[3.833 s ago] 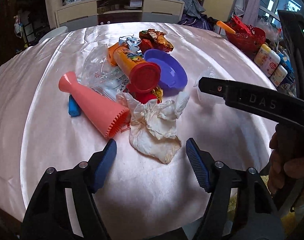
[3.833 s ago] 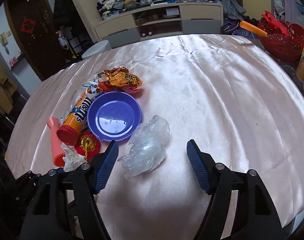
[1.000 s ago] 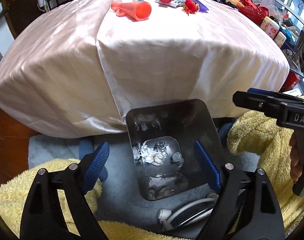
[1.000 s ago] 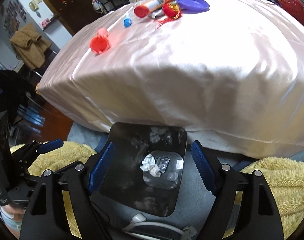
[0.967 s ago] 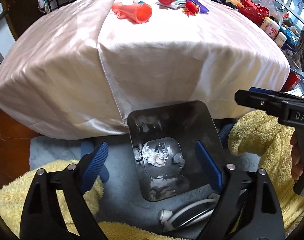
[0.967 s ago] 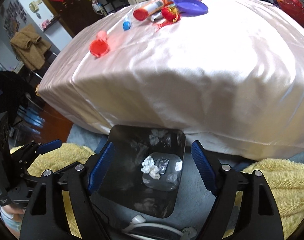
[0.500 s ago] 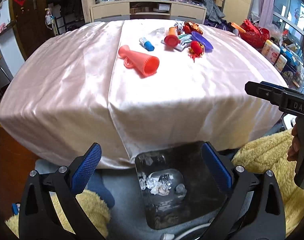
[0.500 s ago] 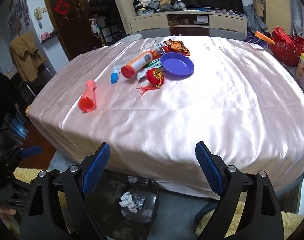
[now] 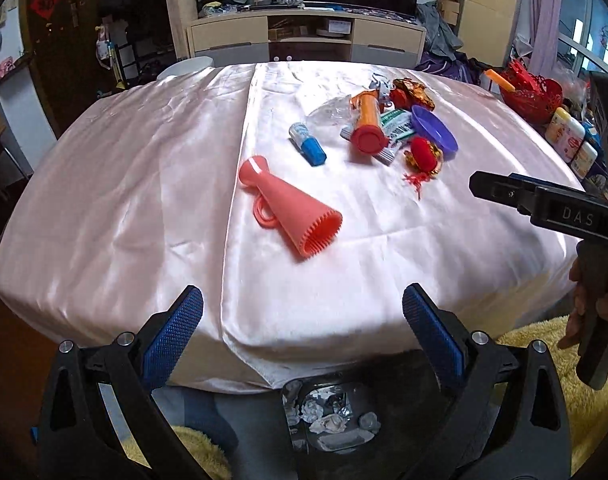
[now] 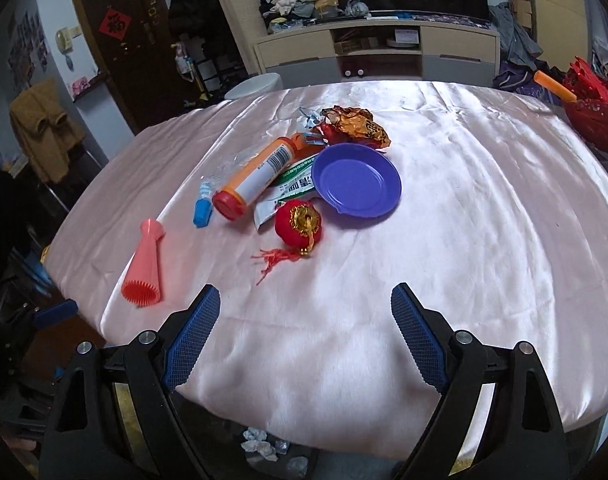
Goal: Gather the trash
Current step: 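Grasp the pink horn with the left tool while the right tool grasps the red lantern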
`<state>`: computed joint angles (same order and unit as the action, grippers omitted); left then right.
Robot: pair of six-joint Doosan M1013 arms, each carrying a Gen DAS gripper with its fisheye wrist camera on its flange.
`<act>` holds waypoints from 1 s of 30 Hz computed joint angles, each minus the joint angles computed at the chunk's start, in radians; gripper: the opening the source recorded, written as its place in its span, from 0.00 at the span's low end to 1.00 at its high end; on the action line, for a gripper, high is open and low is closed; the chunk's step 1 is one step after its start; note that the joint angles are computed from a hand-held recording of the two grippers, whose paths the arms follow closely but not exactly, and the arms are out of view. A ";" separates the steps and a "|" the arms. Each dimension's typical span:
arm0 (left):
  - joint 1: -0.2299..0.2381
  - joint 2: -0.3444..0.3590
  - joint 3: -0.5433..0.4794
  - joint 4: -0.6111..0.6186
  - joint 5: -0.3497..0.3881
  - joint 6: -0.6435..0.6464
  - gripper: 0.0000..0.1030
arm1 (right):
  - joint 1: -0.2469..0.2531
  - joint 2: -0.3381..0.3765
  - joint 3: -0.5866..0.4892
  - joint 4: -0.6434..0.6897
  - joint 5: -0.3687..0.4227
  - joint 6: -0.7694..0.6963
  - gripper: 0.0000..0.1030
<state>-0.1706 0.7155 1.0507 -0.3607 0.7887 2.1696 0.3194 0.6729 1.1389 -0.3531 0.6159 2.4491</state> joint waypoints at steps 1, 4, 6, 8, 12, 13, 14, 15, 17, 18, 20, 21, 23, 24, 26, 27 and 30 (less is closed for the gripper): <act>-0.005 0.012 -0.024 0.026 0.005 -0.028 0.91 | -0.003 0.013 -0.021 0.012 0.013 -0.018 0.85; -0.011 0.049 -0.095 0.045 0.041 -0.072 0.91 | -0.004 0.051 -0.084 0.025 0.068 -0.069 0.85; -0.017 0.072 -0.135 0.065 0.059 -0.099 0.91 | -0.007 0.071 -0.116 0.043 0.091 -0.100 0.82; -0.024 0.091 -0.166 0.090 0.071 -0.121 0.91 | -0.010 0.089 -0.146 0.059 0.114 -0.119 0.77; -0.029 0.125 -0.220 0.117 0.104 -0.155 0.86 | -0.019 0.117 -0.190 0.095 0.146 -0.136 0.68; -0.030 0.134 -0.233 0.125 0.112 -0.167 0.85 | -0.021 0.124 -0.201 0.099 0.153 -0.139 0.68; -0.032 0.141 -0.245 0.133 0.119 -0.179 0.84 | -0.022 0.128 -0.206 0.100 0.155 -0.140 0.67; -0.032 0.148 -0.256 0.138 0.127 -0.185 0.83 | -0.021 0.130 -0.210 0.092 0.155 -0.137 0.67; -0.034 0.160 -0.274 0.154 0.136 -0.201 0.81 | -0.021 0.137 -0.222 0.090 0.160 -0.140 0.66; -0.034 0.164 -0.280 0.158 0.140 -0.205 0.78 | -0.022 0.139 -0.226 0.090 0.159 -0.138 0.63; -0.033 0.172 -0.292 0.154 0.156 -0.210 0.74 | -0.023 0.143 -0.232 0.085 0.157 -0.128 0.54; -0.032 0.176 -0.298 0.154 0.163 -0.212 0.69 | -0.025 0.144 -0.235 0.085 0.157 -0.123 0.48; -0.032 0.181 -0.303 0.158 0.172 -0.212 0.61 | -0.026 0.144 -0.234 0.086 0.150 -0.119 0.39; -0.031 0.183 -0.305 0.154 0.178 -0.206 0.55 | -0.026 0.143 -0.230 0.094 0.145 -0.125 0.35; -0.031 0.176 -0.291 0.150 0.168 -0.188 0.50 | -0.025 0.139 -0.225 0.087 0.146 -0.126 0.35; -0.029 0.173 -0.286 0.135 0.169 -0.174 0.44 | -0.023 0.137 -0.222 0.079 0.149 -0.125 0.35; -0.019 0.167 -0.279 0.078 0.191 -0.142 0.35 | -0.023 0.121 -0.196 0.108 0.134 -0.136 0.35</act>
